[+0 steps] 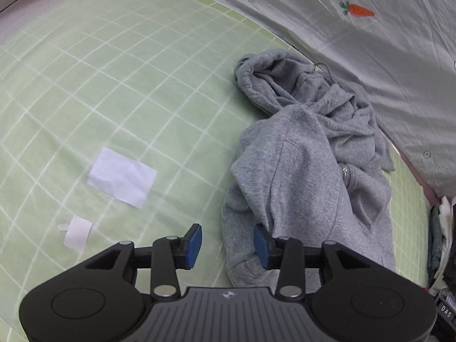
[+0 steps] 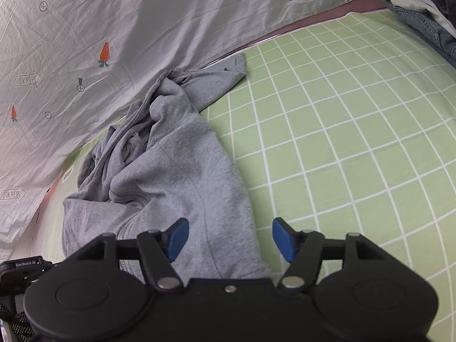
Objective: Fold clothes
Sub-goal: 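Pull the hoodie edges apart with both grippers to straighten it on the mat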
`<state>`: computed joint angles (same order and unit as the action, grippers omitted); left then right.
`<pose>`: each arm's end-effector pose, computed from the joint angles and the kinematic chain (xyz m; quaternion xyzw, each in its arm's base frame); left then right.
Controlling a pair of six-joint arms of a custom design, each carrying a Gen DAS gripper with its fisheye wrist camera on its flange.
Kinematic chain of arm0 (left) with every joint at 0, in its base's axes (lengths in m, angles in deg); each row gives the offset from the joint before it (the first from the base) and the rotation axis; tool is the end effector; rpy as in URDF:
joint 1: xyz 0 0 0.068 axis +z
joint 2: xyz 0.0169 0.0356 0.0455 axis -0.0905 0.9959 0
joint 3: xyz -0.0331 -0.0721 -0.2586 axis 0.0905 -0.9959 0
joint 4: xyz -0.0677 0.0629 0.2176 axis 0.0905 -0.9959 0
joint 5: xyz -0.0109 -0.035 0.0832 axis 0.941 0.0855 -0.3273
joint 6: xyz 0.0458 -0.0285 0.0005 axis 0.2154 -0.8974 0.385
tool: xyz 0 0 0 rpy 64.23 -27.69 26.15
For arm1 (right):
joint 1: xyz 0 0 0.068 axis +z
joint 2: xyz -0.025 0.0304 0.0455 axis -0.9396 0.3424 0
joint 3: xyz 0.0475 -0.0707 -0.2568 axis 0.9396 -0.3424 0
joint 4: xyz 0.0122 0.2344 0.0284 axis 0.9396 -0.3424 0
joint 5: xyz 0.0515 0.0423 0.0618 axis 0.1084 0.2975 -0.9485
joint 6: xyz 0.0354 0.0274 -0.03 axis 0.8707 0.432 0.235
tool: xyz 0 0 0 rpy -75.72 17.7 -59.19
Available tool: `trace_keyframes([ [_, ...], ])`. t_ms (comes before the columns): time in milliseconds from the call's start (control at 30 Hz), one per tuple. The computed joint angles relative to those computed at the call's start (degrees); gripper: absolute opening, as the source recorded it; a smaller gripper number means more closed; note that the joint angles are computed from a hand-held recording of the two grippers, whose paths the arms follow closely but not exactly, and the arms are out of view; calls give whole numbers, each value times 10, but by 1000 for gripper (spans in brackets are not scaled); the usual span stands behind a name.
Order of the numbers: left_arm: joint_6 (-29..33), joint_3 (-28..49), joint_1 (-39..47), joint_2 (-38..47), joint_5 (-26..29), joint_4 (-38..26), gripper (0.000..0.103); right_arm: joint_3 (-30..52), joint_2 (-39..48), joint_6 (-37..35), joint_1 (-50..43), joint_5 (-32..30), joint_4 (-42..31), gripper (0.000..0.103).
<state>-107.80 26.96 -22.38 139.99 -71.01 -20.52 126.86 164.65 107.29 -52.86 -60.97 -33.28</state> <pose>0.1526 -0.0439 0.2113 -0.3387 0.9098 -0.1079 0.2144 0.2456 0.0876 0.1738 -0.0054 0.9359 0.2543 0.2439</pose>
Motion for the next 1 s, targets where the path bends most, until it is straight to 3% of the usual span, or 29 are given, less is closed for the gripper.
trace_keyframes([
  [67, 6, 1, -7, 19, 1, 25, 38, -2, 13, 3, -1, -22, -2, 68],
  [100, 12, 3, -8, 25, 3, 35, 28, -7, 19, 8, -4, -39, 5, 68],
  [133, 20, 6, -6, 32, 6, 46, 7, -15, 22, 12, -8, -52, 17, 61],
  [167, 27, 10, -2, 41, 9, 57, 0, -22, 25, 14, -13, -65, 30, 53],
  [200, 35, 18, 3, 55, 14, 71, 0, -26, 26, 17, -19, -76, 41, 25],
  [233, 45, 27, 7, 72, 18, 87, 0, -30, 26, 24, -26, -84, 54, 10],
  [367, 112, 104, 7, 175, 20, 137, 0, -38, 23, 64, -59, -103, 113, 5],
  [500, 156, 179, 14, 284, 45, 198, 0, -8, 27, 72, -81, -65, 125, 5],
  [667, 164, 248, 27, 398, 74, 221, 0, 73, 55, 1, -61, 58, 27, 7],
  [833, 152, 209, 32, 374, 83, 246, 1, 35, 5, -7, -38, 91, 35, 48],
  [900, 127, 184, 38, 358, 93, 265, 1, 10, -16, 3, -22, 87, 54, 48],
  [967, 107, 163, 43, 347, 100, 282, 1, 0, -19, 15, -2, 77, 68, 55],
  [1000, 103, 157, 43, 344, 101, 286, 1, 0, -16, 14, 11, 79, 69, 63],
])
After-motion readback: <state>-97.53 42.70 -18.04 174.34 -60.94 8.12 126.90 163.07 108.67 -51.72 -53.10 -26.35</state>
